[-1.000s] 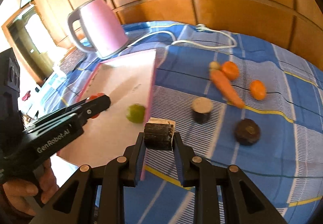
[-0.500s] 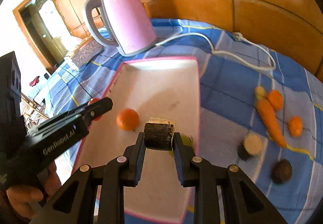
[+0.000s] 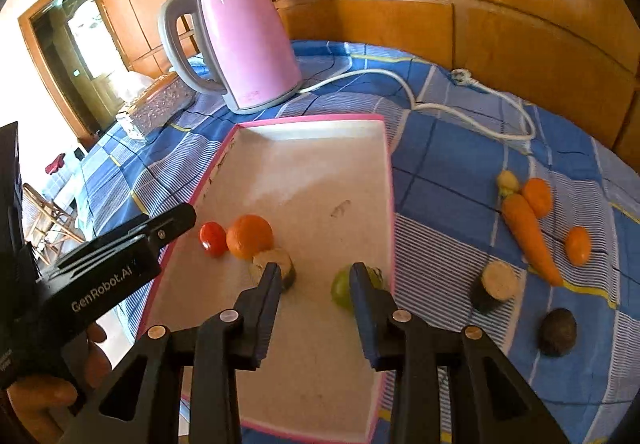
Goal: Organize fruits
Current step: 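Open both grippers in the tray and withdraw them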
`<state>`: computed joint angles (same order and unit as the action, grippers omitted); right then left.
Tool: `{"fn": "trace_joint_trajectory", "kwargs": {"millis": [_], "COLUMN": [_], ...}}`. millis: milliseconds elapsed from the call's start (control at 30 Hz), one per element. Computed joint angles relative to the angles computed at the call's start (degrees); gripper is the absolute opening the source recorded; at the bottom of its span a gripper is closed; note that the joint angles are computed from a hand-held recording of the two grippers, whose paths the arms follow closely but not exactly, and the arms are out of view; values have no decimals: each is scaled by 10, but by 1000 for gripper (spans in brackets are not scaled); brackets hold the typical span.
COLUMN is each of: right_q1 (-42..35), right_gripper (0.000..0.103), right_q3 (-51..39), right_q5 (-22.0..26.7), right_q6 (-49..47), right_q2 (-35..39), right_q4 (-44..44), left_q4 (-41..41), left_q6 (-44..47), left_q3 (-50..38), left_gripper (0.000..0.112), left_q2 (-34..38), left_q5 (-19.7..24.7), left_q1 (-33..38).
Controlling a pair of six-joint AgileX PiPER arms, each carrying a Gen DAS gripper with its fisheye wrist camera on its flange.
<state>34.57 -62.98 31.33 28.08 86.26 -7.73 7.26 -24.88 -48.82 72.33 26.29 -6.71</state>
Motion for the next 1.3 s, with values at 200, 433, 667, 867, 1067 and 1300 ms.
{"fn": "trace_joint_trajectory", "kwargs": {"millis": [200,433,667,867,1067,1300], "right_q1": [37,15,-36,-65,-121,-226], "right_gripper": [37,37,37,37,37,37], "right_q3": [41,83,140,173,218,264], "right_q5": [11,-2,-29,-22,-11,-5], "right_q6": [142,142,107,119,99,-7], "right_q2": [-44,-85,-131,-164,-201,-236], "right_q4": [-157,-133,-70,-78,-62,23], "left_q4": [119,200,239,249,260,264], "left_q6": [-117,-201,-245,-261,-280,-280], "left_q3": [16,23,30,31,31,13], "left_gripper": [80,95,101,102,103,103], "left_q2": [-29,-44,-50,-50,-49,-26], "left_q5": [11,38,57,64,62,57], "left_q1": [-56,-115,-166,-203,-247,-285]}}
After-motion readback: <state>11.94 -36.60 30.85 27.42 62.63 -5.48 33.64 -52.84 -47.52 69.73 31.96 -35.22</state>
